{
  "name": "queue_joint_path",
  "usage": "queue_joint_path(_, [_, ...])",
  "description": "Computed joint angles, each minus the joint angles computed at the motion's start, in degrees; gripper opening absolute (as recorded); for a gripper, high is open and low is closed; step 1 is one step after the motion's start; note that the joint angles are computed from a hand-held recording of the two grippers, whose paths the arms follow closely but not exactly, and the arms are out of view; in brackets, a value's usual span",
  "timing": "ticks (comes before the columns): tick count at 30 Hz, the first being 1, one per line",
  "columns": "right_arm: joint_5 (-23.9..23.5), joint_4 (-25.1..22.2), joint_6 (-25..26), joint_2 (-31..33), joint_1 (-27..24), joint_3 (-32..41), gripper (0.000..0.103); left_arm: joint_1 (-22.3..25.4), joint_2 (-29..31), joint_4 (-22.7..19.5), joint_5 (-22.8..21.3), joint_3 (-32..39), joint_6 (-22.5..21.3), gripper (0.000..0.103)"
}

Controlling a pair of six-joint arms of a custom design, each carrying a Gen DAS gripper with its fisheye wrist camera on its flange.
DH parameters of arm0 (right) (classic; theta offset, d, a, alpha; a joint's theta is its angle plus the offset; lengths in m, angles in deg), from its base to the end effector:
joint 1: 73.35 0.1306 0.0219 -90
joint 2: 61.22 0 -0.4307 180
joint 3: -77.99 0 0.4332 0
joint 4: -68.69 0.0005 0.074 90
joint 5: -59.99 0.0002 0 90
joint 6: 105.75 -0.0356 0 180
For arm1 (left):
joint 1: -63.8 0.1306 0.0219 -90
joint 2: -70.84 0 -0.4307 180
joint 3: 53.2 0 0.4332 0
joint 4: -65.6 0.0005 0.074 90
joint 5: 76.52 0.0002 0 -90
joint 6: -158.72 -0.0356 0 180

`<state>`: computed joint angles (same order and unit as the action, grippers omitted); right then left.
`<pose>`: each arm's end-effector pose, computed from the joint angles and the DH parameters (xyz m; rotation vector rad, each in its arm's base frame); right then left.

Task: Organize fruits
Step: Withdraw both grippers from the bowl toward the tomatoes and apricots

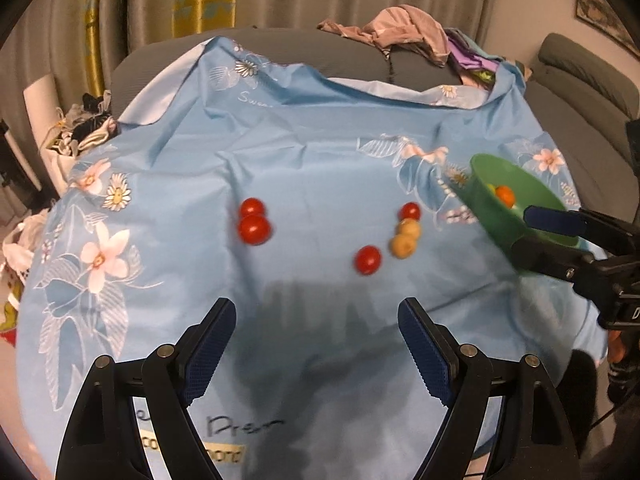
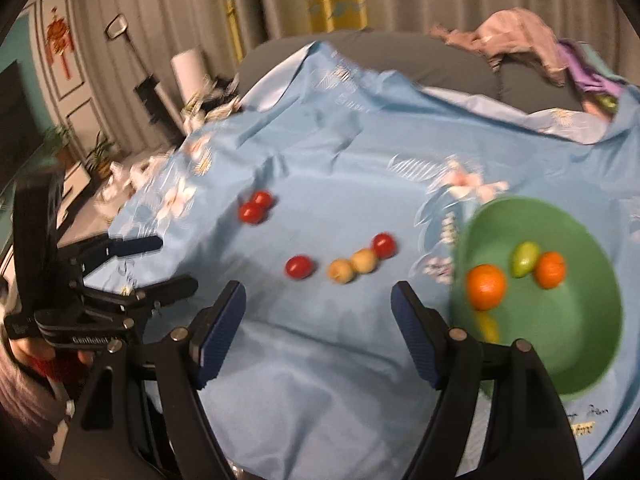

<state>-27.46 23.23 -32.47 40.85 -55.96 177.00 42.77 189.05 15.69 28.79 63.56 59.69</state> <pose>0.5894 0.1824 0.4464 0.0063 2.4282 0.2180 0.6741 -0.2698 0.4144 0.7520 2.3522 -0.4201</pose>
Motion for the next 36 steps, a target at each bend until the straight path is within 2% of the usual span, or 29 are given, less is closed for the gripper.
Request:
queue_joint_path(3, [-3.29, -1.47, 0.66, 1.93, 0.17, 0.83, 0.075, 0.38, 0.24, -0.25, 0.30, -0.32, -1.04, 0.083])
queue_joint_path(10, [-4.55, -4.30, -0.83, 4.93, -0.53, 2.23, 0.073, 0.30, 2.58, -2.10, 3.65, 2.03, -1.18, 0.083])
queue_joint_path(15, [-5.59, -4.86, -0.46, 6.27, -0.95, 2.62, 0.062, 0.06, 4.50, -2.89, 7.57, 4.77, -0.34, 0.083])
queue_joint_path(21, [-5.97, -4.41, -0.83, 7.75, -1.60, 3.32, 0.055, -1.32, 8.26, -5.73, 6.49, 10.04, -2.67, 0.083])
queue_joint_path(23, [-5.31, -4.04, -0.43, 7.85, -1.63, 3.40, 0.053, -1.42, 9.47, -6.69, 7.50, 11.72, -2.55, 0.083])
queue_joint_path(26, [-3.50, -4.30, -0.16, 8.20, -2.01, 3.85, 0.052, -1.71, 11.10, -7.88, 7.34, 13.84, -2.68, 0.081])
queue_joint_path(30, [-3.57, -4.23, -1.10, 8.05, -3.05, 3.32, 0.049, -2.49, 13.37, -10.18, 6.23, 16.98, -4.37, 0.076])
queue_joint_path(36, [-2.98, -2.94, -0.88, 8.10, -3.18, 3.29, 0.046, -2.63, 14.64, -10.68, 5.94, 18.58, -4.36, 0.073])
